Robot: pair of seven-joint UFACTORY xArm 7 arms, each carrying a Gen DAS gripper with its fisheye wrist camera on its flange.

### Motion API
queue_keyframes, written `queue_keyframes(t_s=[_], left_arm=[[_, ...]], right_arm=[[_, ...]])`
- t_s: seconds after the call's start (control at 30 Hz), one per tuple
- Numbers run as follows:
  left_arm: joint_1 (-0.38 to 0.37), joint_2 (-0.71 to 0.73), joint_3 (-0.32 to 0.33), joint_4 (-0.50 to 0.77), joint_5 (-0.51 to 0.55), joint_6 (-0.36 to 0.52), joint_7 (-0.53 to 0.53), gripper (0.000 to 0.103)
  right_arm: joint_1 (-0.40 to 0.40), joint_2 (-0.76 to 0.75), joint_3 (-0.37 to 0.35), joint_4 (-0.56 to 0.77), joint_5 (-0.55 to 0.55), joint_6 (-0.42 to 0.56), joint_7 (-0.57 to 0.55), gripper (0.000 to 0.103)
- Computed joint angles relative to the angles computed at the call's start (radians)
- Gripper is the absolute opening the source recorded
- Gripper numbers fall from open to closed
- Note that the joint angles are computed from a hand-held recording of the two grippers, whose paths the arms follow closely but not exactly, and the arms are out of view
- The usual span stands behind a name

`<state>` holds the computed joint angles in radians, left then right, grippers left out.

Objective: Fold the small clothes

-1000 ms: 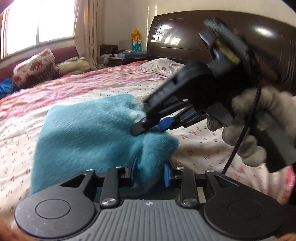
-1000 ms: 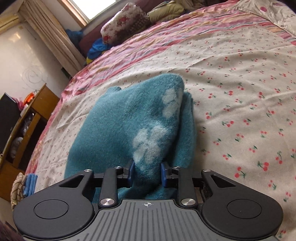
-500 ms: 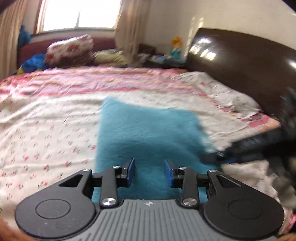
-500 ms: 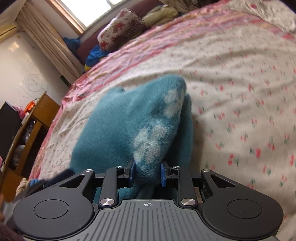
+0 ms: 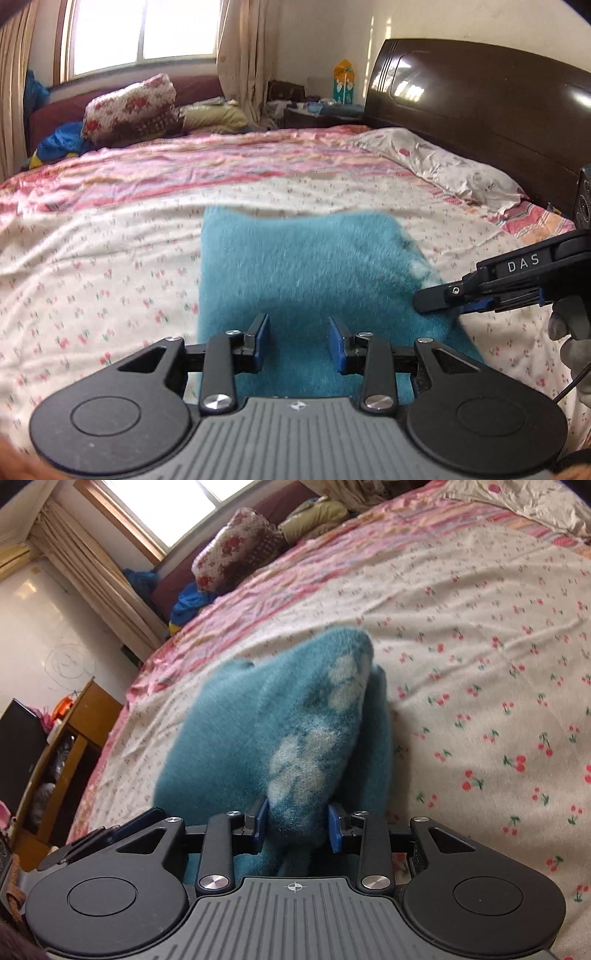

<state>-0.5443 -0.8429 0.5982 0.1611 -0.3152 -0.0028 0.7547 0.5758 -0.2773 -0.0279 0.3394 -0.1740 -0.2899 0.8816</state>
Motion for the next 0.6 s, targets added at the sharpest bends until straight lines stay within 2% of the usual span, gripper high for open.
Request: queue_keyframes(t_s=[0.13,0.37,0.43,0.53,0.6], left_arm=[[-0.056,0.045,0.036,0.053,-0.006,-0.034,-0.007,0.041],[-0.184,0.136,0.156,0.138,-0.004,-0.079,-0.055,0.041],[-0.205,0.149,0.182,0.148,0.0,-0.086,-0.064,0.041],[-0.225,0.173,0.204,0.163,0.005,-0.07,-0.078,0.041],[-0.237,0.18,0.212,0.158,0.008,-0.083,-0.075,0.041]], right_arm=[[-0.159,0.01,0.192,0.045,0.106,0.028,-0.07,0.038],[-0.231,0.083,0.263,0.121,0.202,0.036,-0.128,0.047],[-0.328,0.099,0.37,0.144,0.282,0.036,-0.181,0.048],[-0.402,0.144,0.448,0.194,0.365,0.058,-0.248,0.051],[-0.353,0.164,0.395,0.204,0.354,0.041,-0.244,0.052]])
